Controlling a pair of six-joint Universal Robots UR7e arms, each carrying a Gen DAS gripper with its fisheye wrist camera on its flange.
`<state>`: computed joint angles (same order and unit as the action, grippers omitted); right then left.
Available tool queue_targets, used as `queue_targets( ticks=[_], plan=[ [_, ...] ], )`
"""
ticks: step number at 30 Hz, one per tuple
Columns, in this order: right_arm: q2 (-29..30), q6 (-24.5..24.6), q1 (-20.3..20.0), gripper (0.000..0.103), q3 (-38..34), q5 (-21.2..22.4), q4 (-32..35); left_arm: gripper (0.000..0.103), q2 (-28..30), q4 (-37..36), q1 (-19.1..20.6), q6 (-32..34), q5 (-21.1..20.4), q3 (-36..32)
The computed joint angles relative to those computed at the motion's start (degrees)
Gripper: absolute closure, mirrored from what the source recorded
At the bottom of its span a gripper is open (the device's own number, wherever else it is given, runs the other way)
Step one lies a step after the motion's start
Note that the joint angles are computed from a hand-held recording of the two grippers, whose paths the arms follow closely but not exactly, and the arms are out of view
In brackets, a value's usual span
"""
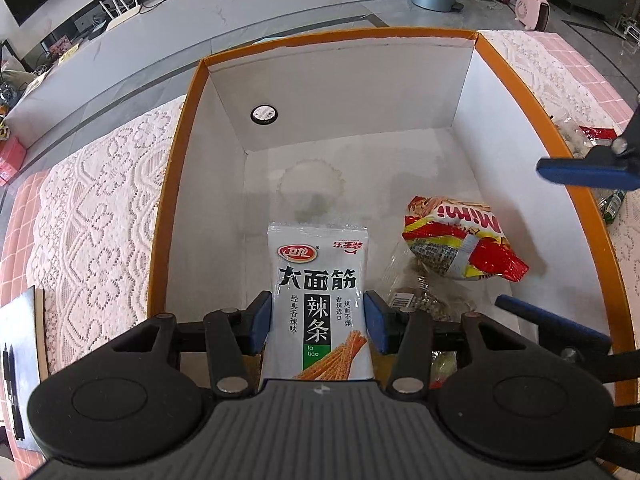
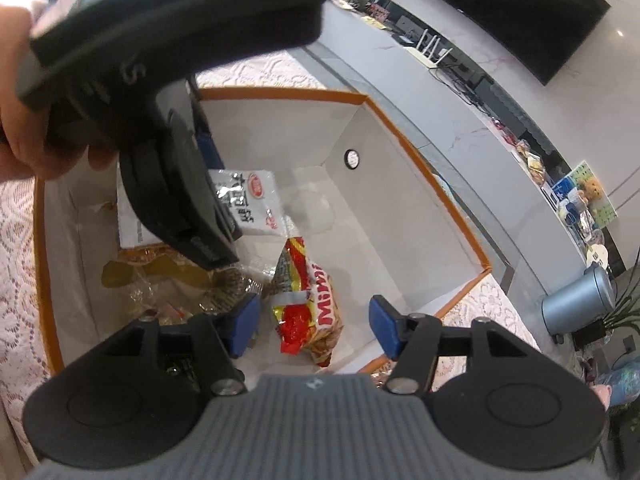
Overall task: Organize snacks
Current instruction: 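Release the spicy-strip packet and Mimi bag into the box with both grippers, then move both tools back over the remaining snacks beside the box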
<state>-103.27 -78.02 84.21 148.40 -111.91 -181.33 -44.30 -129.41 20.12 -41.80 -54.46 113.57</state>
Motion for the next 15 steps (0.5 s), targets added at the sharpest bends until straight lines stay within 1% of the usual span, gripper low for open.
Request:
queue_targets(
  ticks=[5,10,12,15],
  plan=[
    [-3.8,2.8,-0.8,0.041,0.1,2.4,2.7,0.040,-0.1,-0.1,0.1,0.2,-0.4,0.2],
    [-6.3,4.7,-0.9,0.039,0.1,2.9,4.1,0.035,-0.6,-0.5,-0.8,0.0,0.1,0.7],
    [-7.6,5.5,-1.0,0.037,-0.1,3.3,5.5,0.035,-0.8,0.0,-1.4,-0.3,0.5,0.7],
    [-8.6,6.2,-0.5,0.037,-0.3,3.1,6.5,0.035,-1.3,0.9,-2.2,-0.4,1.0,0.6]
  ],
)
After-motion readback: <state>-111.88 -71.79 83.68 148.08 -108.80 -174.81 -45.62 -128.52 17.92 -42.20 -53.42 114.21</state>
